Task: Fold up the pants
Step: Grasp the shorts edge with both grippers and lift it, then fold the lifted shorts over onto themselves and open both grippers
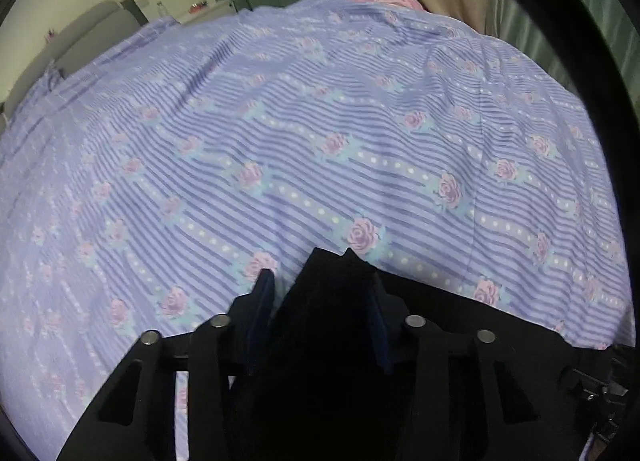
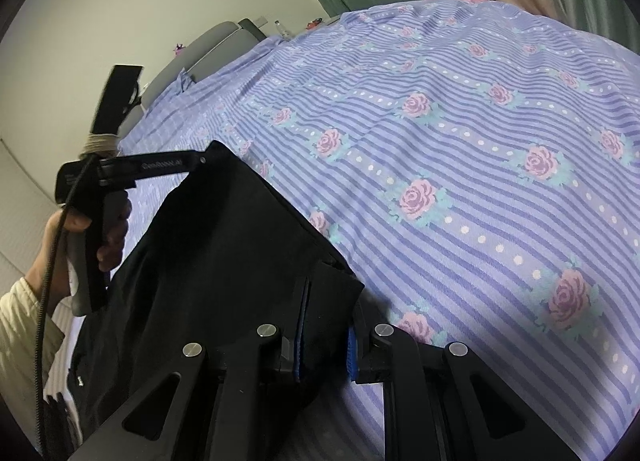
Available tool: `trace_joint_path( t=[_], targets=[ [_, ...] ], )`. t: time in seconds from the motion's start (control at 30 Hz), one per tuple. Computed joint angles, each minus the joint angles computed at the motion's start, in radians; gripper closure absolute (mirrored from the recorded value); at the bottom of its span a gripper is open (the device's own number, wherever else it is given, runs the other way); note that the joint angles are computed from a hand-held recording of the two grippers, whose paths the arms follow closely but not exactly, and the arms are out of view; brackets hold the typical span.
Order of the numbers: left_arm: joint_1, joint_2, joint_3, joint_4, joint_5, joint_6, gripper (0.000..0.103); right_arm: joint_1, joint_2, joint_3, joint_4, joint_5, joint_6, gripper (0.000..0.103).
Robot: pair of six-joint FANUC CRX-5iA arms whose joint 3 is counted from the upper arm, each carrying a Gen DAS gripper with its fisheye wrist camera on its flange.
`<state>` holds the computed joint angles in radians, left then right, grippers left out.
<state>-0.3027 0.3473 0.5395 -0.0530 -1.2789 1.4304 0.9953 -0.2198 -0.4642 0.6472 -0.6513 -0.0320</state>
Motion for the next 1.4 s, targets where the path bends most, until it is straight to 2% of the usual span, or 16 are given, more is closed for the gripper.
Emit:
trace_joint_path(
  t=[0.13,0.2,0.3,0.4,0.5,0.6,0.8,0.9,1.0,1.1,1.27,1.4],
  targets=[
    [0.019,0.018,-0.014,0.045,0.001,0.0,0.07,0.001,0.007,0.006,0.004,-0.006,0.006,0.086],
    [0.026,0.013,-0.033,0.062,0.018,0.016,0.081,0.0,0.012,0.005,0.02,-0.005,0.001,0.09],
    [0.028,-0.007,-0.045,0.064,0.039,0.041,0.088,0.002,0.011,0.011,0.021,-0.017,0.003,0.093],
    [0.04,-0.04,-0.06,0.113,0.069,0.025,0.09,0.017,0.006,0.031,0.042,-0.061,0.006,0.093],
    [0.053,-0.093,-0.083,0.161,0.099,-0.015,0.091,0.044,-0.014,0.044,0.115,-0.097,-0.013,0.093],
    [0.07,-0.17,-0.124,0.188,0.139,-0.05,0.091,0.098,-0.022,0.082,0.194,-0.176,-0.002,0.093],
    [0.146,-0.351,-0.264,0.31,0.22,-0.152,0.091,0.227,0.007,0.195,0.307,-0.307,0.073,0.093],
    [0.216,-0.462,-0.371,0.426,0.264,-0.266,0.091,0.294,0.046,0.265,0.346,-0.363,0.127,0.093],
    [0.294,-0.546,-0.429,0.464,0.261,-0.333,0.091,0.353,0.102,0.351,0.345,-0.408,0.197,0.093],
    [0.383,-0.614,-0.481,0.521,0.244,-0.41,0.091,0.398,0.155,0.424,0.327,-0.402,0.259,0.093],
    [0.61,-0.766,-0.632,0.662,0.191,-0.548,0.091,0.467,0.258,0.549,0.258,-0.367,0.398,0.093],
    [0.841,-0.894,-0.793,0.828,0.085,-0.672,0.091,0.511,0.335,0.643,0.155,-0.348,0.509,0.093]
  ],
)
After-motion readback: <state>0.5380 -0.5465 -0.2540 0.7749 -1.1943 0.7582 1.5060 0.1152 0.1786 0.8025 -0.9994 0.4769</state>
